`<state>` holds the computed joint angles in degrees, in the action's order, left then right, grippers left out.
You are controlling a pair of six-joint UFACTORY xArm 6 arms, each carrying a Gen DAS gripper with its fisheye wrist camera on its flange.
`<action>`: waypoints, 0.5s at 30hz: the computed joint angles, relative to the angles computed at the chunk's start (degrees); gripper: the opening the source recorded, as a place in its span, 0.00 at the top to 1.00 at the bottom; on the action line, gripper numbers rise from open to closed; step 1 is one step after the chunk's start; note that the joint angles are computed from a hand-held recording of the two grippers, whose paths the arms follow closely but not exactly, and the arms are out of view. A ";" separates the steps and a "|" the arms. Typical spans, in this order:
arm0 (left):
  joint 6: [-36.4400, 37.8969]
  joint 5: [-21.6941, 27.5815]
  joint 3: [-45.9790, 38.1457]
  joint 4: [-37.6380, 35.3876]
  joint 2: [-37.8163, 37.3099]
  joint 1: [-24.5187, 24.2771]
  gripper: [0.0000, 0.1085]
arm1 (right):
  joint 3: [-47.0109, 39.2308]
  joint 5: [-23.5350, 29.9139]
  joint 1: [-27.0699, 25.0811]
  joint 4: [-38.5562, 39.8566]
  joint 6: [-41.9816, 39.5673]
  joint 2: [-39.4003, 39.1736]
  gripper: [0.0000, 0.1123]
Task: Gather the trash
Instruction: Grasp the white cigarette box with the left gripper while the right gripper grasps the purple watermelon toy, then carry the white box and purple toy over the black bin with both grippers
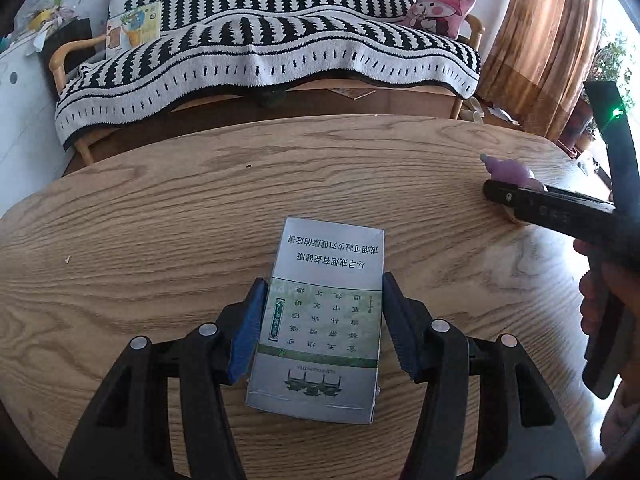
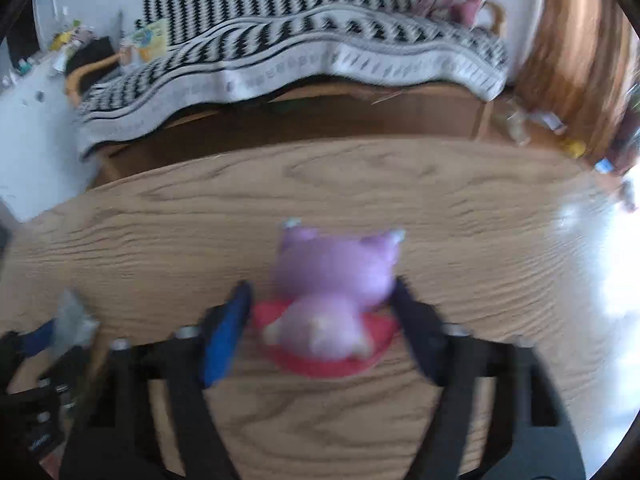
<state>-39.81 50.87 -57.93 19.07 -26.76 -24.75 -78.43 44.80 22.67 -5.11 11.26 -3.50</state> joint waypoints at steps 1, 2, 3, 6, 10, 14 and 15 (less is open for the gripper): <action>-0.16 -0.11 0.39 0.02 -0.37 -0.04 0.48 | -0.10 -0.01 -0.17 0.78 -0.32 0.08 0.49; -0.15 -0.19 0.46 0.00 -0.46 0.02 0.48 | 0.13 -0.01 -0.31 1.45 -1.03 -0.12 0.52; -0.18 -0.19 0.46 0.05 -0.54 0.03 0.48 | 0.74 -0.27 -0.45 1.97 -1.55 -0.61 0.53; -0.92 -0.01 0.81 0.31 -1.33 -0.13 0.49 | 2.95 -0.69 -0.77 1.38 -1.87 -2.71 0.56; -2.58 1.50 0.67 1.01 -2.89 -1.24 0.48 | 5.88 -0.05 -1.02 2.68 -3.17 -6.54 0.57; -5.24 4.43 0.13 2.71 -5.13 -4.16 0.48 | 10.46 1.52 -0.87 4.78 -5.54 -13.65 0.58; -6.18 5.41 -0.12 3.37 -5.70 -5.35 0.48 | 11.47 1.73 -0.82 5.49 -6.32 -15.12 0.58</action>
